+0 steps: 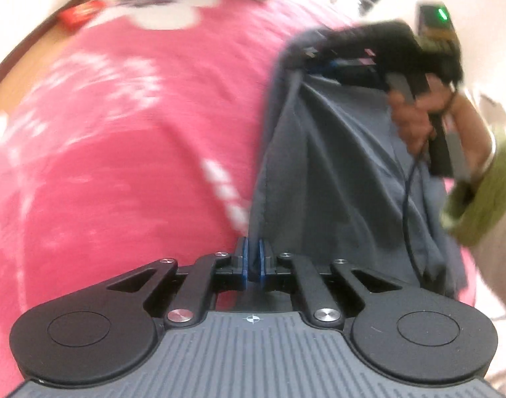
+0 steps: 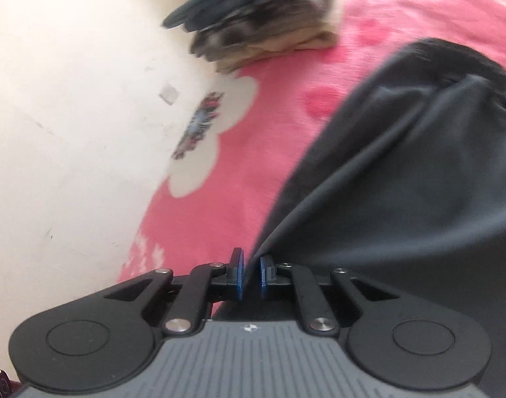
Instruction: Fold clothes
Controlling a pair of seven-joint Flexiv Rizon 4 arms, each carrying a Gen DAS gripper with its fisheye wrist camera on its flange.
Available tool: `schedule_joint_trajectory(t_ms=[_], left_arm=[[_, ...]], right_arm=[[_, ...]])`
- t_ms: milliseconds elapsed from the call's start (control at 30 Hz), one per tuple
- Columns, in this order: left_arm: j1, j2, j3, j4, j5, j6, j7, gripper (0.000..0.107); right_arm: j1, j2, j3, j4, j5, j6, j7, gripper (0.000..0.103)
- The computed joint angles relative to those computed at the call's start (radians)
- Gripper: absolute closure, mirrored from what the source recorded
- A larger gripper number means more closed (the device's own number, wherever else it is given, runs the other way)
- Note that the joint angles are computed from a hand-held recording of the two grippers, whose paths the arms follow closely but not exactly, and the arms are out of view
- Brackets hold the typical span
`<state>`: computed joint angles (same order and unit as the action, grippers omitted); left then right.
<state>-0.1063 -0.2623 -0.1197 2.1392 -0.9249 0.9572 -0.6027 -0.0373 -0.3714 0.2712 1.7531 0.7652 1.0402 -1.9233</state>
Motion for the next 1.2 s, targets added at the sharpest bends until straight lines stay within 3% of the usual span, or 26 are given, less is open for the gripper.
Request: schedule_joint_trajectory(t_ms=[133, 233, 333, 400, 533, 600, 733, 833, 967, 1067, 1200], left_arm=[[0.014, -0.018, 0.021, 0.002, 0.008, 0.033, -0.081, 0.102], [0.031, -0.022, 0.022, 0.004, 0.02, 0.025, -0.097, 0.101], [0.029, -0.021, 0.01, 0.007, 0.008, 0.093, -0.071, 0.098], [0.031, -0.022, 0.003, 0.005, -0.004, 0.128, -0.053, 0.09], [0.038, 0.016, -0.014, 0.022, -0.049, 0.134, 0.069, 0.072], [0.036, 0.035, -0.008, 0.03, -0.047, 0.1, 0.123, 0.057], [0.022, 0.066, 0.024, 0.054, 0.02, 0.041, 0.158, 0.049], [0.008, 0.068, 0.039, 0.073, 0.063, 0.044, 0.105, 0.048], [0.001, 0.052, 0.032, 0.079, 0.039, 0.07, 0.037, 0.048], [0.0, 0.045, 0.028, 0.076, 0.027, 0.087, -0.009, 0.048], [-0.021, 0.028, 0.011, 0.078, 0.026, 0.187, -0.043, 0.048]], right_arm=[[0.042, -0.064, -0.001, -0.035, -0.046, 0.024, 0.037, 0.088], [-0.006, -0.079, 0.024, -0.058, -0.007, -0.022, 0.054, 0.086], [-0.07, -0.038, 0.035, -0.055, 0.051, -0.094, 0.021, 0.069], [-0.107, 0.02, 0.027, -0.025, 0.097, -0.116, -0.041, 0.059], [-0.176, 0.202, -0.007, 0.092, 0.17, -0.207, -0.202, 0.059], [-0.199, 0.305, -0.029, 0.167, 0.185, -0.259, -0.297, 0.059], [-0.202, 0.517, -0.065, 0.341, 0.154, -0.311, -0.427, 0.059], [-0.207, 0.661, -0.096, 0.465, 0.132, -0.387, -0.351, 0.059], [-0.228, 0.801, -0.129, 0.582, 0.11, -0.414, -0.175, 0.059], [-0.275, 0.906, -0.149, 0.638, 0.058, -0.354, -0.082, 0.058], [-0.355, 0.905, -0.168, 0.651, -0.041, -0.211, 0.057, 0.017]])
